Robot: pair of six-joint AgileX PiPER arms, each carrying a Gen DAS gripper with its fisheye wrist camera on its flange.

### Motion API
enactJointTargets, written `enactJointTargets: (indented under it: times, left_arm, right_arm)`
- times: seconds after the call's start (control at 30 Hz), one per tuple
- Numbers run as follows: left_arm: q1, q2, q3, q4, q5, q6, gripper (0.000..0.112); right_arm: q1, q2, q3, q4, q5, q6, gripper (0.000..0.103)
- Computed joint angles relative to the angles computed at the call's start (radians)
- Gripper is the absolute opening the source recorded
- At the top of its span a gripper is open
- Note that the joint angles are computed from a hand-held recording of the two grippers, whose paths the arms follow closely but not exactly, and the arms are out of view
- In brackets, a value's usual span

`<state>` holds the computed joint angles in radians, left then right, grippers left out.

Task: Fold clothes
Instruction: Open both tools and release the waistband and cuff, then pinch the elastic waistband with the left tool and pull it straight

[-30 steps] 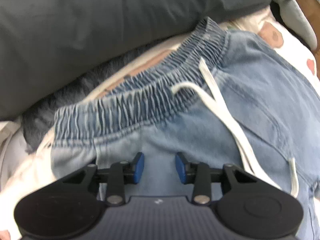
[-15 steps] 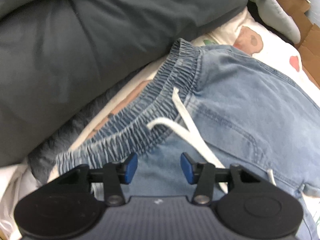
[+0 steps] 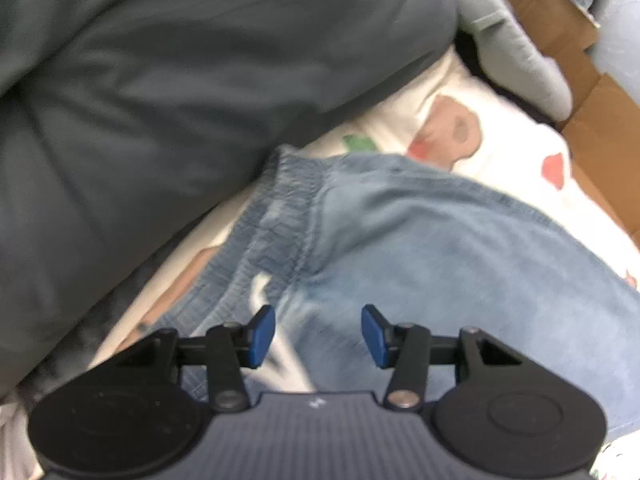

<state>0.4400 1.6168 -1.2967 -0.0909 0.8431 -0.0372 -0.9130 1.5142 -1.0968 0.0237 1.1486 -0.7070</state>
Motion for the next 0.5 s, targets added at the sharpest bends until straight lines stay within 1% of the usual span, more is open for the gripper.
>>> enactJointTargets:
  times: [0.1,0.23,0.33,0.4,0.43,0.5]
  left_arm:
    - [-0.021,0.032,-0.013,-0.007,-0.035,-0.014,0.051]
    - [-0.038,0.092,-0.044,-0.029,-0.072,-0.048,0.051]
    - [-0.055,0.132,-0.064,-0.019,-0.12,-0.094,0.05]
    - [-0.065,0.155,-0.078,0.007,-0.155,-0.137,0.042]
    - [-0.07,0.167,-0.087,0.032,-0.173,-0.164,0.04]
    - [-0.07,0.193,-0.109,0.062,-0.204,-0.194,0.024]
  right_arm:
    - [-0.015,-0.026,0.024,0.028,-0.019,-0.024,0.042]
    - [-0.036,-0.055,0.033,0.035,-0.006,-0.035,0.042]
    - [-0.051,-0.074,0.044,0.041,0.005,-0.067,0.042]
    - [-0.051,-0.082,0.054,0.029,0.01,-0.067,0.042]
    - [-0.054,-0.076,0.06,0.024,0.003,-0.069,0.042]
    - [-0.068,-0.054,0.072,0.017,-0.02,-0.083,0.042]
